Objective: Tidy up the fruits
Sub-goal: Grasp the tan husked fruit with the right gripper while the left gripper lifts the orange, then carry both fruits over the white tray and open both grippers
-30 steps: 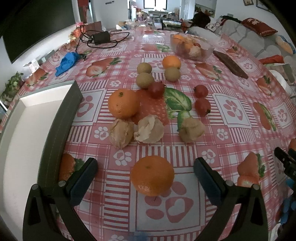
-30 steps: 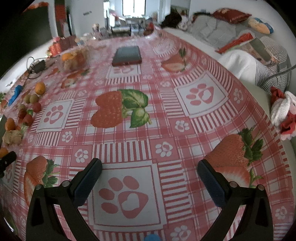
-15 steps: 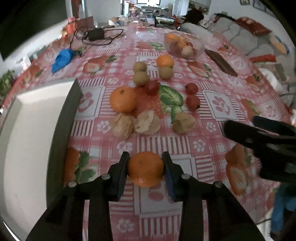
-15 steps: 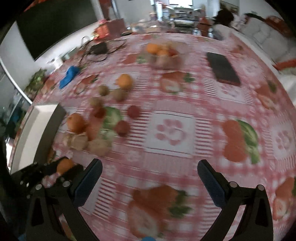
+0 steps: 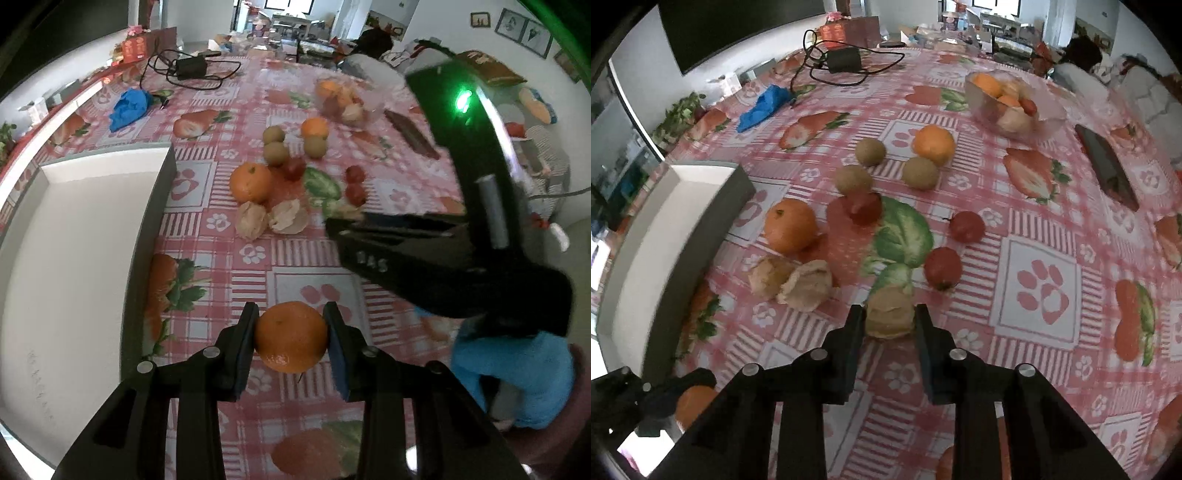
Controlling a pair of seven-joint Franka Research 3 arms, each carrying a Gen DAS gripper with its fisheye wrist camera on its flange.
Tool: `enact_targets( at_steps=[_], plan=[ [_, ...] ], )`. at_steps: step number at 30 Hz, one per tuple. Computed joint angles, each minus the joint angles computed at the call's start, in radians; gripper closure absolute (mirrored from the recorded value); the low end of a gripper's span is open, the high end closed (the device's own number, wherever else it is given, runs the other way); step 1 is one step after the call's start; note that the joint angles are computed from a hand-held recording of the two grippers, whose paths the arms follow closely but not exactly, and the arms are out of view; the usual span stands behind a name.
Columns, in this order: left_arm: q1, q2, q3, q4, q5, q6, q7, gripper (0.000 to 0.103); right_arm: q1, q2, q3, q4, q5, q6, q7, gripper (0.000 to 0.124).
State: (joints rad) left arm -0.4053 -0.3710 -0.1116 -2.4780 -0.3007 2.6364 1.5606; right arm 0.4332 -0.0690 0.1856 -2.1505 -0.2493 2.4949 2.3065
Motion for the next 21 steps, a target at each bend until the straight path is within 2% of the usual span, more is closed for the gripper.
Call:
enact_targets(
  at_steps=[2, 5, 8, 14, 18, 21],
  plan=[
    [-0.015, -0.030, 0.019, 0.002, -0.027, -0.015, 0.030, 0.064, 0.000, -0.026, 0.002, -0.014, -0.005, -0.003, 0.010, 0.095],
    [-0.025, -0.067, 0.048, 0.018, -0.056, -0.053, 0.078, 0.064, -0.002, -0.084, 0.002, -0.037, 0.055, -0.009, -0.024, 0.095],
    [-0.003, -0.109, 0.063, 0.041, -0.047, -0.092, 0.109, 0.064, -0.014, -0.141, 0.015, -0.042, 0.073, -0.023, -0.035, 0.095],
    [0.101, -0.161, 0.090, 0.107, 0.049, -0.164, 0.119, 0.064, -0.022, -0.182, 0.047, 0.017, 0.121, -0.032, -0.068, 0.095],
    [0.206, -0.174, 0.088, 0.134, 0.161, -0.154, 0.091, 0.064, 0.002, -0.117, 0.057, 0.125, 0.168, -0.034, -0.116, 0.095],
    [0.255, -0.162, 0.106, 0.151, 0.206, -0.157, 0.075, 0.064, 0.027, -0.034, 0.065, 0.225, 0.167, -0.037, -0.139, 0.095]
  ],
)
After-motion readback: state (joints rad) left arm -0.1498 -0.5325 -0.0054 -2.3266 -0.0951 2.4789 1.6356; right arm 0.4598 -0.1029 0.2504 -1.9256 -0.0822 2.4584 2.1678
